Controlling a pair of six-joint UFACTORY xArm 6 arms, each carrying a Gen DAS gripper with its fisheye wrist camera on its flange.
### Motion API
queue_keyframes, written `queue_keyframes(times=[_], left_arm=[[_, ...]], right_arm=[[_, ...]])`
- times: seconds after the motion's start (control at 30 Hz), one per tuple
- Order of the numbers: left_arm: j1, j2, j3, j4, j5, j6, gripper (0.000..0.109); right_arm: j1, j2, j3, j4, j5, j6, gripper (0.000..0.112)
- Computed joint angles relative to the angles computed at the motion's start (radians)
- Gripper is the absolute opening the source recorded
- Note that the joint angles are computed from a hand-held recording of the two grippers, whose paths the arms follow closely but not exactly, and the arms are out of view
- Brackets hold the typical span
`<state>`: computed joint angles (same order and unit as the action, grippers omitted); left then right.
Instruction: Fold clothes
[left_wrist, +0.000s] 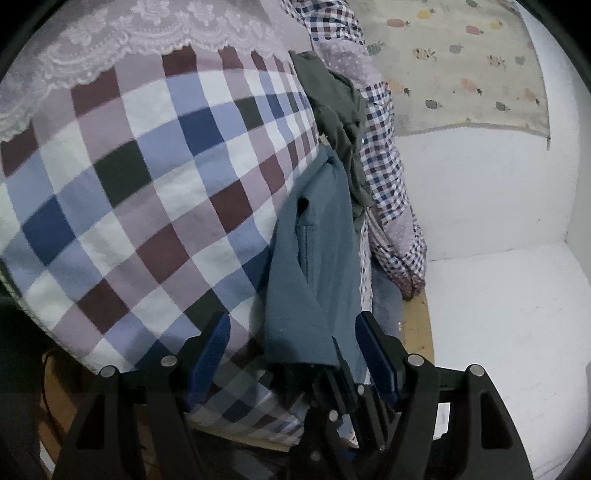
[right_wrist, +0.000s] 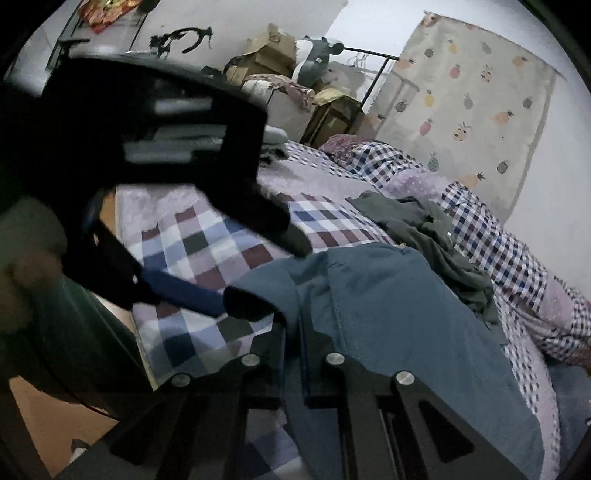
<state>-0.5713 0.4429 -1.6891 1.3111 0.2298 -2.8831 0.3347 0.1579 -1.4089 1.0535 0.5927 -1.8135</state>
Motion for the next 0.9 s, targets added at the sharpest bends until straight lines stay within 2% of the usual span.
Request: queue_keyframes(times=[0.1,0.17,0.23,0.27,0.3,0.33,0.4,0.43,0.5,0.6,0.73,0.9], left_arm=[[0.01,0.035,-0.05,0.042,-0.033,-0.018,0.073],[0.005,0.038,-0.066,0.061,-0.015,-0.014,0.073],[-0.005,0.017,-0.051,0.107,0.026,-0.047,0.059],[-0.008,0.008,-0.039,0.082,0.041,-0.024,0.047],[-0.008,0.007,-0.033,0.046,0.041,0.005,0.032],[-0.008,0.005,-0.027,0.009,0.042,0.035,0.025],[-0.01,0.004,-0.02,-0.048,0.049,0.089,0.016],[-0.012,0.004,-0.019,-0.067,0.054,0.111,0.013],[-0.011,-0.003,-0.02,-0.038,0.056,0.098,0.01],[-0.013,-0.012,-0.018,0.015,0.053,0.064,0.004],[-0.008,-0.01,-0.032,0.091,0.04,-0.001,0.003],[-0.004,-0.027,-0.035,0.231,0.026,-0.134,0.003]], right_arm=[[-0.01,-0.012,-0.002,-0.013,0.032,0.042,0.005],[-0.012,-0.024,0.007,-0.021,0.043,0.052,0.005],[-0.009,-0.036,0.025,-0.023,0.043,0.034,0.005],[-0.006,-0.045,0.04,-0.018,0.032,0.012,0.006],[-0.004,-0.055,0.058,-0.009,0.017,-0.012,0.013],[0.002,-0.058,0.069,0.001,-0.004,-0.036,0.017],[0.011,-0.066,0.092,0.038,-0.044,-0.094,0.047],[0.014,-0.068,0.098,0.055,-0.056,-0.112,0.051],[0.027,-0.07,0.109,0.086,-0.098,-0.149,0.063],[0.051,-0.059,0.112,0.129,-0.174,-0.199,0.073],[0.07,0.001,0.065,0.1,-0.259,-0.155,0.075],[0.075,0.051,0.014,0.012,-0.302,-0.036,0.075]])
